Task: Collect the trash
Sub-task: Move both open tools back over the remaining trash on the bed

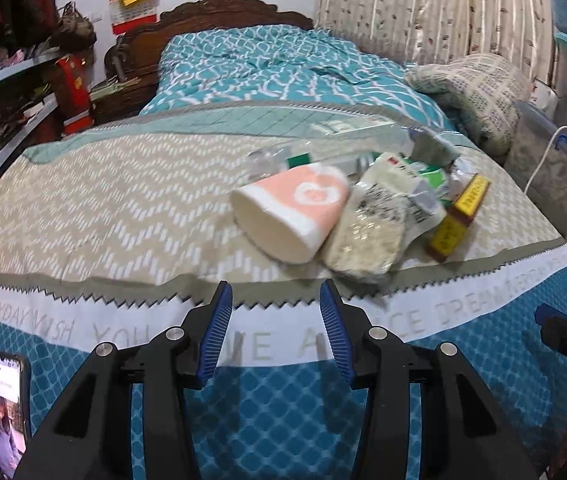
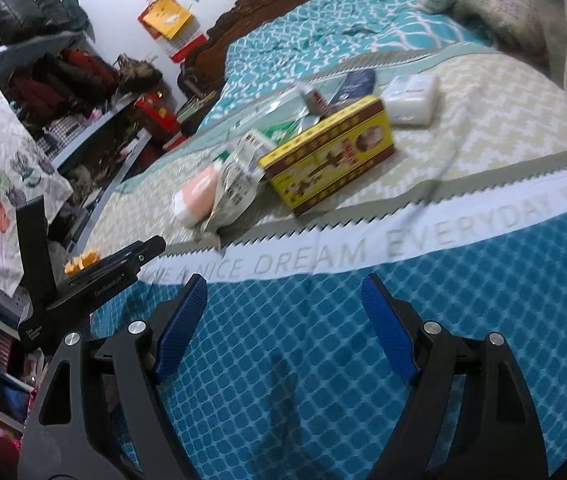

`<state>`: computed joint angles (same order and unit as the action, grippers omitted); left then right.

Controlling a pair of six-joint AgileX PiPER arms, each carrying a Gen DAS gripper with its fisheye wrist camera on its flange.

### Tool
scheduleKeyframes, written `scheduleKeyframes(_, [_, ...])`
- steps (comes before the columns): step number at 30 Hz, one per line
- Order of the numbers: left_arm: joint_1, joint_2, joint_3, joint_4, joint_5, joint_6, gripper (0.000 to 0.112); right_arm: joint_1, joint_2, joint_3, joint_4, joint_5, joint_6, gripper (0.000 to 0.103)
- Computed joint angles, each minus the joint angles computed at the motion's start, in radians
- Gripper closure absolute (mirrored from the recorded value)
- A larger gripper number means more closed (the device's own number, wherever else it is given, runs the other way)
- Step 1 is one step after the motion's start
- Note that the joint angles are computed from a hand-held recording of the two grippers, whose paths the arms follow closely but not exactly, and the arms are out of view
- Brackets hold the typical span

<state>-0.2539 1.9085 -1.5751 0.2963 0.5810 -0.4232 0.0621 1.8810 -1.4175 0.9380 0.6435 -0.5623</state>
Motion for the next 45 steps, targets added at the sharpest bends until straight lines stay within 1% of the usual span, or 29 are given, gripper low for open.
scheduleKeyframes(7, [0.020, 0.007, 0.025, -0.050, -0.024, 0.029, 0.069, 0.026, 0.022, 0.008, -0.036, -0.016, 0.030, 0.023])
scheduleKeyframes(9, [0.022, 0.006, 0.028, -0.057, -0.032, 0.034, 0.067, 0.024, 0.034, 0.007, -0.038, -0.014, 0.039, 0.023])
scheduleKeyframes(17, [0.042, 0.004, 0.043, -0.155, -0.053, 0.122, 0.066, 0.031, 0.031, 0.032, 0.004, -0.042, -0.012, 0.023])
scheduleKeyframes(21, [0.040, 0.005, 0.043, -0.172, -0.058, 0.141, 0.066, 0.035, 0.029, 0.035, 0.002, -0.049, -0.014, 0.022])
scheduleKeyframes(24, [0.038, 0.001, 0.049, -0.172, -0.065, 0.144, 0.064, 0.040, 0.027, 0.035, -0.006, -0.055, -0.010, 0.021])
scheduleKeyframes(27, [0.044, -0.001, 0.052, -0.189, -0.070, 0.159, 0.059, 0.047, 0.026, 0.033, -0.020, -0.061, 0.002, 0.021])
scheduleKeyframes(30, [0.051, -0.004, 0.055, -0.214, -0.072, 0.177, 0.057, 0.050, 0.027, 0.032, -0.027, -0.064, 0.008, 0.020])
scheduleKeyframes(33, [0.052, -0.008, 0.061, -0.209, -0.080, 0.171, 0.052, 0.048, 0.029, 0.030, -0.020, -0.062, 0.003, 0.020])
scheduleKeyframes(39, [0.051, -0.021, 0.079, -0.208, -0.104, 0.172, 0.051, 0.048, 0.031, 0.026, -0.022, -0.059, 0.008, 0.021])
scheduleKeyframes(41, [0.056, -0.023, 0.083, -0.227, -0.109, 0.187, 0.051, 0.037, 0.036, 0.011, 0.026, -0.048, -0.034, 0.021])
scheduleKeyframes(42, [0.059, -0.024, 0.084, -0.239, -0.111, 0.197, 0.051, 0.038, 0.037, -0.006, 0.021, -0.050, -0.032, 0.021])
scheduleKeyframes(45, [0.070, -0.026, 0.087, -0.280, -0.115, 0.227, 0.051, 0.040, 0.080, -0.158, -0.060, -0.023, 0.035, 0.021])
